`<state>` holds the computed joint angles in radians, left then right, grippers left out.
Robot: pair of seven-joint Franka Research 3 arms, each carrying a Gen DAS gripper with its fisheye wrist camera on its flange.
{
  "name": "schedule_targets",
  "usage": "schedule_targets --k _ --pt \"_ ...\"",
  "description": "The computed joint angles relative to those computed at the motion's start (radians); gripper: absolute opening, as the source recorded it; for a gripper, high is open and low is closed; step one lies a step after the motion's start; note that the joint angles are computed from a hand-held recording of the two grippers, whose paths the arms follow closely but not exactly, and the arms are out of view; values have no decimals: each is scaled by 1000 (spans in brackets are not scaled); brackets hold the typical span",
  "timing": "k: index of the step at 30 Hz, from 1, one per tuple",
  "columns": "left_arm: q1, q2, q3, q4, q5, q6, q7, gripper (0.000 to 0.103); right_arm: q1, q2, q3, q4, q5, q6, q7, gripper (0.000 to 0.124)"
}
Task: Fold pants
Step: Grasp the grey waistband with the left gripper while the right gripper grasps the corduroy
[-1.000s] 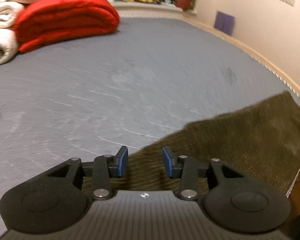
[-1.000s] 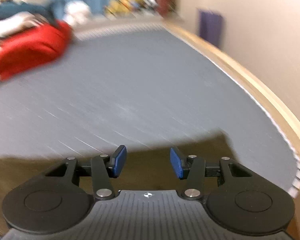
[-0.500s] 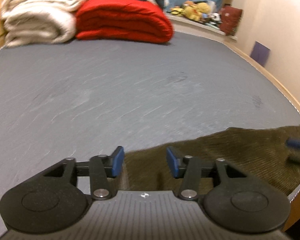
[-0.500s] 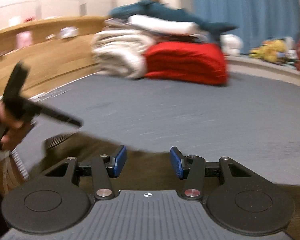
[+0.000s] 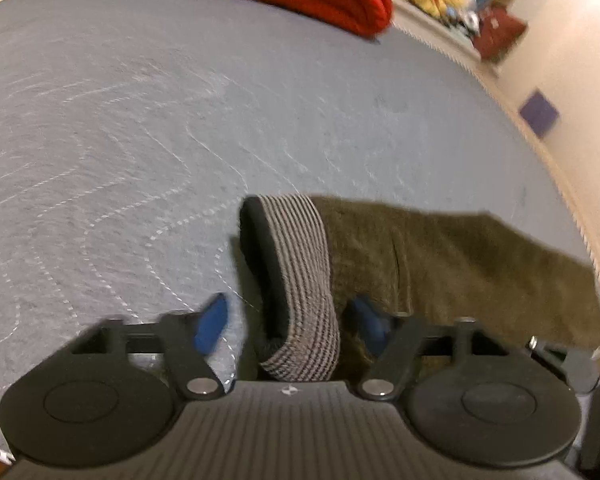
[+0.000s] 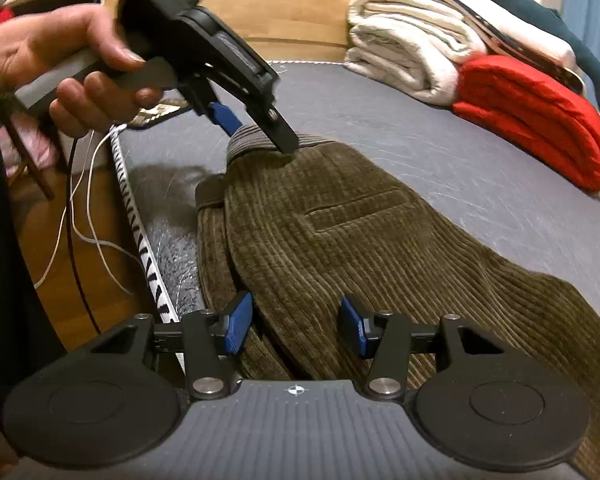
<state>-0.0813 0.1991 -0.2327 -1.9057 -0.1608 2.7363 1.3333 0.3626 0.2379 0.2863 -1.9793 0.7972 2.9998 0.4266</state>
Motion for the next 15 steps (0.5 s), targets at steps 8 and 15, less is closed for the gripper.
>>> schedule_targets --k 8,15 --pt "-5 -127 6 -62 5 34 66 25 -64 -52 54 27 138 -49 -244 12" --pt "-69 -61 47 30 285 -201 -43 54 -2 -86 -42 -42 27 -169 -262 17"
